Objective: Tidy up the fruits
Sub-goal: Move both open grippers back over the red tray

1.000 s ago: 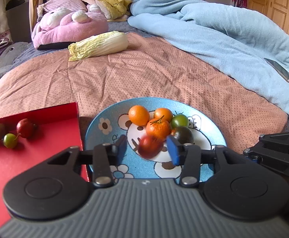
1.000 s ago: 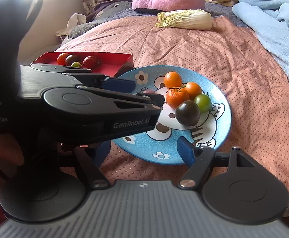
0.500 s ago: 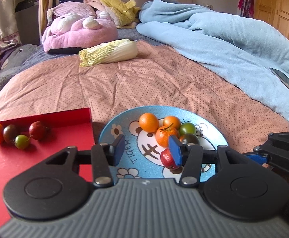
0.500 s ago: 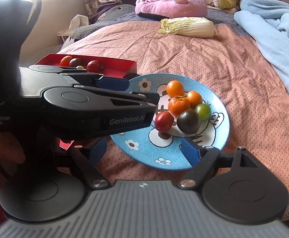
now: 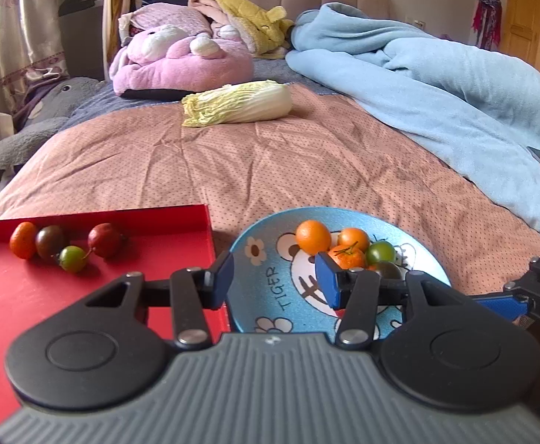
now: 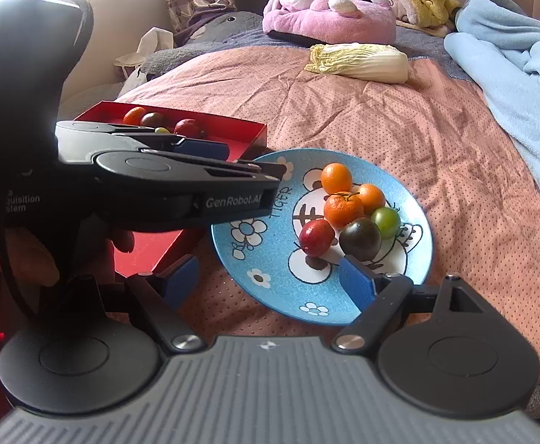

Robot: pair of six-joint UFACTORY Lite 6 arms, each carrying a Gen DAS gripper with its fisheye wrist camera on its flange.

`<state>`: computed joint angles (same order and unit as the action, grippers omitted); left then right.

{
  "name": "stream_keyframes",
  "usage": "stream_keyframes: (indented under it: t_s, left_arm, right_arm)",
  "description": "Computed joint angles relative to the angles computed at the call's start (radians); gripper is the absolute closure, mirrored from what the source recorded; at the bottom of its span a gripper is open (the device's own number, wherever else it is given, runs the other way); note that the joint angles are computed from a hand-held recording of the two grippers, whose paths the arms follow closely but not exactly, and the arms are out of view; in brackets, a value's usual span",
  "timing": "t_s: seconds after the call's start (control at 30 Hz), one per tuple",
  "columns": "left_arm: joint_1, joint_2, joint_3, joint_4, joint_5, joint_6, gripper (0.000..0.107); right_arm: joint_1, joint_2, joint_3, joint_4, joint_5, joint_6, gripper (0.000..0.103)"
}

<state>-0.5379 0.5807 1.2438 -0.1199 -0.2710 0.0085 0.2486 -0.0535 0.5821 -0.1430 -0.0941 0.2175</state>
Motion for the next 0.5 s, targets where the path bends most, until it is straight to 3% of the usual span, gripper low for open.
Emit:
stream_keyframes:
  t_s: [0.5]
  left_arm:
    - [0.036, -0.018, -0.006, -0.213, 0.011, 0.156, 0.056]
  right_arm:
    - [0.049, -0.034, 0.010, 0.244, 0.024, -0.236, 0.017]
